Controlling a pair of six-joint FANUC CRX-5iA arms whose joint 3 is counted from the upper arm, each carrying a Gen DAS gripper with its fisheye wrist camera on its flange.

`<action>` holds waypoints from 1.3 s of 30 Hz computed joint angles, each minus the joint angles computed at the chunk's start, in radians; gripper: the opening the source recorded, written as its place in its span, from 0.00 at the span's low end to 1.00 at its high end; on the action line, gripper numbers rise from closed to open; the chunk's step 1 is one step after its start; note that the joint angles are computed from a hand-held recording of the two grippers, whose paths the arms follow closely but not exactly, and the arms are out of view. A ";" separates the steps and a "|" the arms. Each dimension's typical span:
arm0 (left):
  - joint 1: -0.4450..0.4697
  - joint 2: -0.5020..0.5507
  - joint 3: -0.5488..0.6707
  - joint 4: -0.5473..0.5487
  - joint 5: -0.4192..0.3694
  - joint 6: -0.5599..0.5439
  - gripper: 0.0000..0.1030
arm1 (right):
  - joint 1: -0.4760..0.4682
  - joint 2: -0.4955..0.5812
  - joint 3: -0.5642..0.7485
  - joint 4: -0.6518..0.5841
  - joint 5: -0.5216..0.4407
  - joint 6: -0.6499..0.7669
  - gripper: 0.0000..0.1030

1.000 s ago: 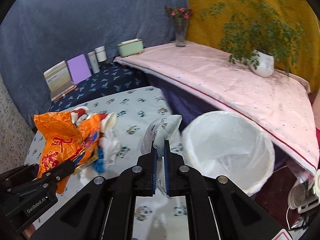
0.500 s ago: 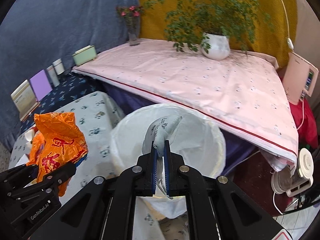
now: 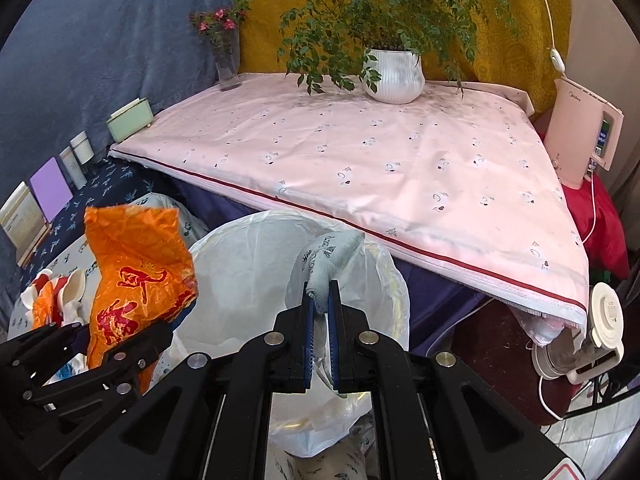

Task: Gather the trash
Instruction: 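Carry the orange bag and grey mask over the bin and release both, then move both open grippers back to the trash pile on the table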

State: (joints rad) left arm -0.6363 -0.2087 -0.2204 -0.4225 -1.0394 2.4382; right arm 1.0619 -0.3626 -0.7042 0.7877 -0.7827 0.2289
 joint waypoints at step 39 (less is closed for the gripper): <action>-0.080 -0.298 -0.098 -0.218 -0.296 0.284 0.73 | 0.281 -0.005 0.048 0.152 -0.087 -0.116 0.53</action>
State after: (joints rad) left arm -0.7166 -0.5067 -0.3179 -0.6401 -1.3352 2.7225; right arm 1.3426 -0.3677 -0.6565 0.9399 -0.8701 0.1129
